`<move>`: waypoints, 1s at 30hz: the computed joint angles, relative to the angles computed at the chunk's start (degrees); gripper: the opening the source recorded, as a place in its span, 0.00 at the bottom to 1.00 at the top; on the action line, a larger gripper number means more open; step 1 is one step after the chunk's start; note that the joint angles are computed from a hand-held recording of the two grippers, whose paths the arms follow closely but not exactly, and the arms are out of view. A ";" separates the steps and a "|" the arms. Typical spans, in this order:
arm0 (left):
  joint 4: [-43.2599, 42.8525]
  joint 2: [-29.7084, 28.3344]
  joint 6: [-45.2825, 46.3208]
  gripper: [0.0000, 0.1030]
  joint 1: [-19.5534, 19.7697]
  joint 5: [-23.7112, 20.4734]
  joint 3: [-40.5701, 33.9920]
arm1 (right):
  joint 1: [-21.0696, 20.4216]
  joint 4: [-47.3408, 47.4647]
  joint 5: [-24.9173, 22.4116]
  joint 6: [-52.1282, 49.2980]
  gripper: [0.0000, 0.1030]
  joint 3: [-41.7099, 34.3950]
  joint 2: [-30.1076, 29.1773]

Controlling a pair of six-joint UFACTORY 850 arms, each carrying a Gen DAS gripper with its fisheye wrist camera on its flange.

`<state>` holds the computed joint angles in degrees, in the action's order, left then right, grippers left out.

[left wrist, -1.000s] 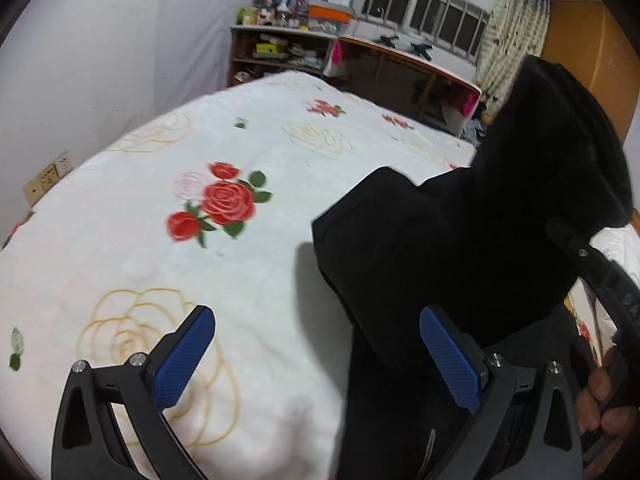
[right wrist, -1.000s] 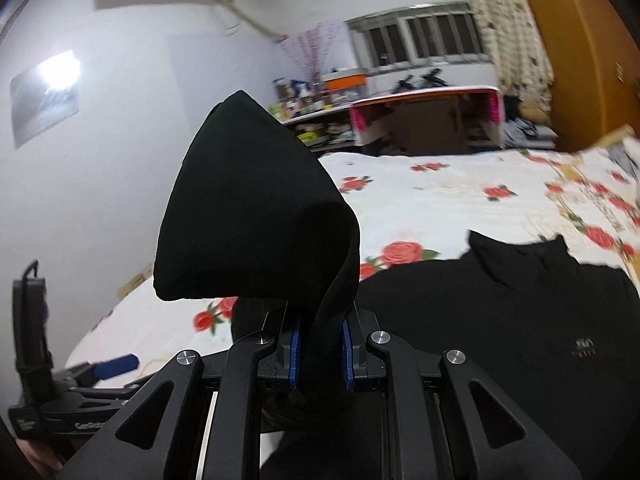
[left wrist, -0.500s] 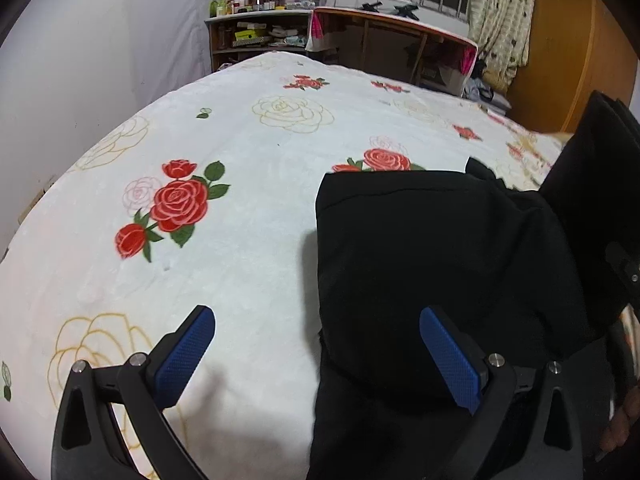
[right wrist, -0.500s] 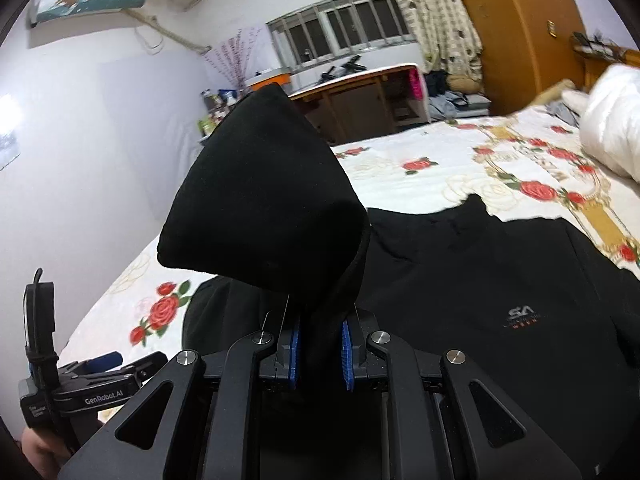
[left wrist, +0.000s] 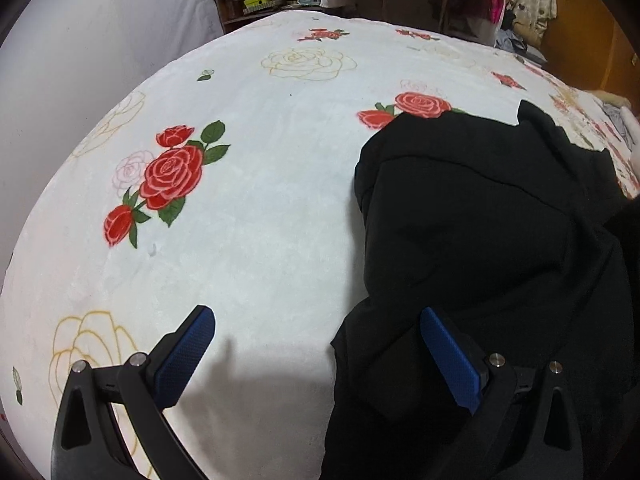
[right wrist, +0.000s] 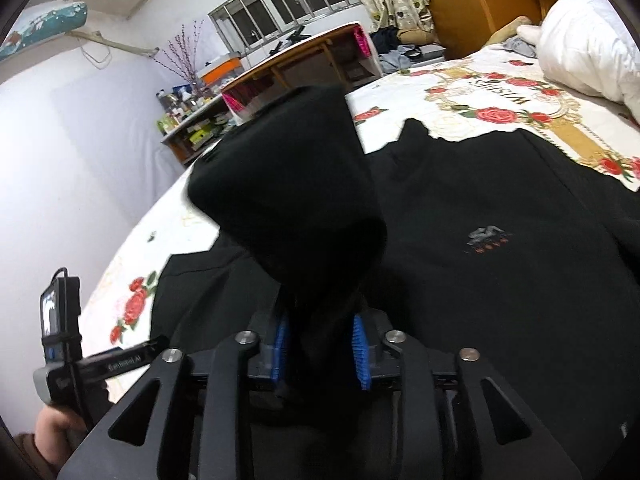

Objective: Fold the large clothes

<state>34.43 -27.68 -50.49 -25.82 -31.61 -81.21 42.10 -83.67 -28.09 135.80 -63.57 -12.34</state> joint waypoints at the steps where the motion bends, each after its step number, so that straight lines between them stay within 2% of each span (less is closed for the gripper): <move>1: 0.82 -0.04 -0.55 1.00 -0.12 -0.20 -0.05 | -0.04 0.67 -0.34 -0.64 0.38 0.29 0.23; 3: 2.07 -0.32 -1.29 1.00 -0.30 -0.84 -0.42 | -0.09 2.06 -0.78 -1.37 0.53 1.10 1.07; 6: 1.56 -0.45 -0.96 1.00 -0.14 -1.05 -0.72 | -0.51 2.73 -0.12 -1.78 0.61 2.59 2.70; 8: 1.01 -0.33 -0.40 1.00 0.02 -0.81 -0.72 | -0.29 4.56 -2.00 -3.98 0.68 3.16 3.62; 13: 1.11 1.22 0.59 1.00 0.41 1.39 -0.09 | -1.33 7.67 -5.32 -8.63 0.69 5.29 7.27; 16: 2.18 1.74 1.10 1.00 0.38 1.85 -1.17 | -3.53 13.94 -7.45 -15.02 0.69 4.59 7.60; 19: -0.53 0.35 4.40 1.00 0.56 1.45 -4.37 | -7.72 21.64 -4.78 -21.77 0.69 3.43 6.06; 21: -0.34 -1.73 6.06 1.00 0.14 -0.25 -7.18 | -10.85 24.47 2.00 -26.90 0.69 3.25 4.89; 23: -0.42 -4.18 8.50 1.00 -0.40 -2.69 -9.92 | -12.62 32.18 5.56 -35.90 0.69 2.29 3.49; 25: -0.90 -7.11 10.41 1.00 -0.66 -6.36 -13.15 | -13.32 35.06 8.42 -40.33 0.49 1.71 2.39; 26: -0.15 -7.87 9.86 1.00 -0.71 -6.94 -13.83 | -13.13 35.51 8.01 -40.82 0.34 1.10 1.68; 27: 1.05 -8.76 8.61 1.00 -0.67 -7.93 -14.69 | -12.93 35.10 7.38 -40.57 0.25 0.66 1.16; 30: 5.40 -10.09 4.35 1.00 -0.39 -9.75 -15.75 | -12.67 27.05 10.10 -33.71 0.13 1.01 1.50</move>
<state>39.83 -37.77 -46.14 -26.21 -41.36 -96.96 29.43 -56.61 -17.99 102.09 -62.56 -10.84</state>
